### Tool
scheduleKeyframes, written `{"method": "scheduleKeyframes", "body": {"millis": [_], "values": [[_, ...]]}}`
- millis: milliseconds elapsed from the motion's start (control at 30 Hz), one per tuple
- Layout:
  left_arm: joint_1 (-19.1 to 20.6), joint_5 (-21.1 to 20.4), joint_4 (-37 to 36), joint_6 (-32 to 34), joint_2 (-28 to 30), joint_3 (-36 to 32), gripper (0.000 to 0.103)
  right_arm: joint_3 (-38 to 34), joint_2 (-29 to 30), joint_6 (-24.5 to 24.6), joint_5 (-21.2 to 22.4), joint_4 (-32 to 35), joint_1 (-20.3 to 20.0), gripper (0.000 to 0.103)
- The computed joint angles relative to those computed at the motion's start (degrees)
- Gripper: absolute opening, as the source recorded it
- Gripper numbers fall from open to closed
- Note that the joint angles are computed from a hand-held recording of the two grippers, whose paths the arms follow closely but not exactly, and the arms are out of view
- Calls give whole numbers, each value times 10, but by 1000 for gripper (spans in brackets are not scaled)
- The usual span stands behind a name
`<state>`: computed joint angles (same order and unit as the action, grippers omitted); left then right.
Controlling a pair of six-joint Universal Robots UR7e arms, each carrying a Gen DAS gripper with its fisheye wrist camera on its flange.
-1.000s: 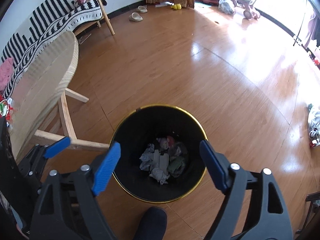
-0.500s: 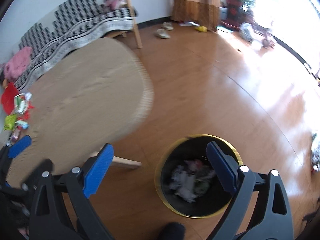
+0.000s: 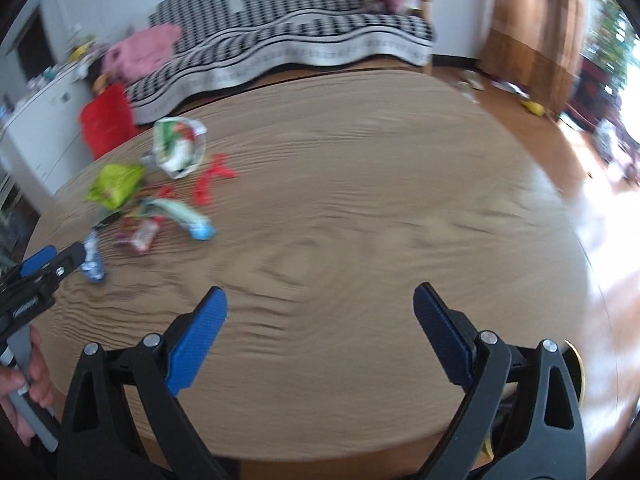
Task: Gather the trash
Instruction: 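Grasp a crumpled blue-white wrapper with the left tool while the right tool grasps a green-white strip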
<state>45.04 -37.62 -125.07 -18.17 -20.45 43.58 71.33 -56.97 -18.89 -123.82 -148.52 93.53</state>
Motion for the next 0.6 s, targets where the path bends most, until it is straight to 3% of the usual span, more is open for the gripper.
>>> {"method": "scheduleKeyframes", "body": {"millis": [167,367,533,600], "values": [[30,-17,52,-69,-11,-11,94,-43,56,-23,8,12,18,91],[51,-34,90,-73,16,-62,94,-107,119,-43,-4,26,23,91],[55,-38,100,-61,41,-102,94,-163,166,-54,-13,41,22,83],[53,-32,84,-51,35,-85,87,-181,179,-60,-14,42,22,79]]}}
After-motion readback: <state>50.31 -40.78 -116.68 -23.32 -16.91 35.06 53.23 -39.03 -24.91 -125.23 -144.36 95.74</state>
